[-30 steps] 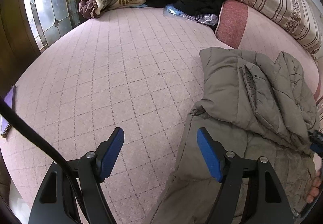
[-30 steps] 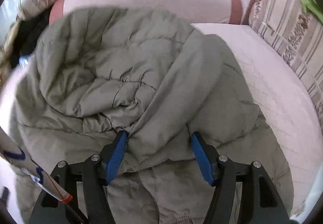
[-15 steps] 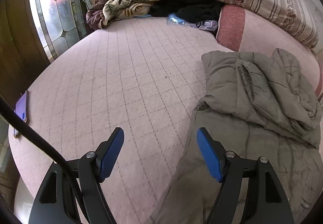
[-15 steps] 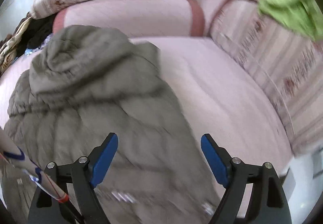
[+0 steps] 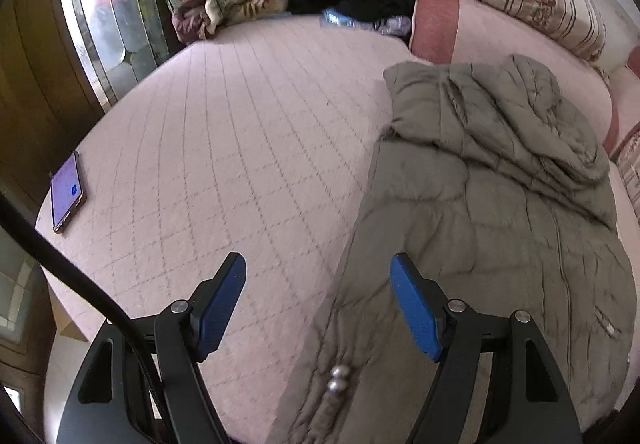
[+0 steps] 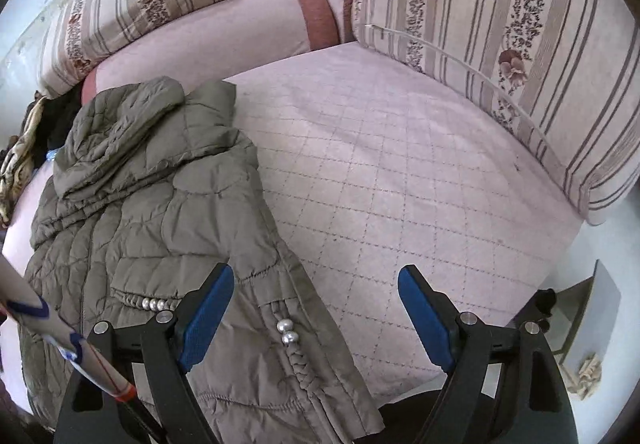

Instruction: Fold large clothes

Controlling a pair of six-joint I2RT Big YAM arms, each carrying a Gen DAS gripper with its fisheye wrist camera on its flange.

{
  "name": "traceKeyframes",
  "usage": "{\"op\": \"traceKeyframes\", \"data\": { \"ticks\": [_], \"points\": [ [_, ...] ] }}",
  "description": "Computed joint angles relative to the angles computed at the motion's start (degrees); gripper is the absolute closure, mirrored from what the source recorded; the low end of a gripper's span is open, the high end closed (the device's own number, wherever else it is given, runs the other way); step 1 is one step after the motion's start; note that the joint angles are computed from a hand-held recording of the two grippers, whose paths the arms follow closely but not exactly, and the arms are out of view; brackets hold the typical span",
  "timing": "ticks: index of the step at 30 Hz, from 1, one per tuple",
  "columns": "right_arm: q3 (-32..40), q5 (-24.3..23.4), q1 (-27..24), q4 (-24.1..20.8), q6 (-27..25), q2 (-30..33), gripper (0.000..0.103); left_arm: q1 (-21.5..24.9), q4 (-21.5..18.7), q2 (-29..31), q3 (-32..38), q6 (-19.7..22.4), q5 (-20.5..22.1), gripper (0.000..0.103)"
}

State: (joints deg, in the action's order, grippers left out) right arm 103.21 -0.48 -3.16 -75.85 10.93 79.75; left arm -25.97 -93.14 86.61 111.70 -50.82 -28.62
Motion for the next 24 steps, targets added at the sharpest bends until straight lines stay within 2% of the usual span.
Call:
{"op": "traceKeyframes", "data": {
  "ticks": [2,5,8,10,17,23,24],
  "points": [
    [-1.06,-0.52,0.07,0.68,-0.88,-0.32,0.015,0.28,-1.11,-0.42,0.17,-0.12,1.07,0.029],
    [-2.47,-1.50,-0.24,1.79,-2.05,-0.75,0.015,0.16,-3.35,-0.78,0.62,0.55,0.49,0.029],
    [-3.29,-4.23,-1.58,2.54,-0.94,-0.69,0.015,0.16,-3.26,-1.79,-0.78,0.09,2.00,0.029],
    [-3.31,-6.50,-2.61,2.34,-0.42,-0.09,0.015,0.69,-0.82,-3.19,-3.60,-0.36,5.11,0.029],
    [-3.51,-14.58,-6.48,1.35,-0.34,2.79,0.015,5.75,12.45,-7.60,-14.46,-0.12,22.95,0.029],
    [-3.93,-28.32,-9.91,0.17,3.49,6.11,0.014,8.31,20.35,-8.99,-18.47,0.65,35.69,0.030],
    [-4.47,-28.99,-10.01,1.11,4.40,5.93,0.014,8.44,21.50,-9.44,-19.10,0.39,37.63,0.030]
  ]
}}
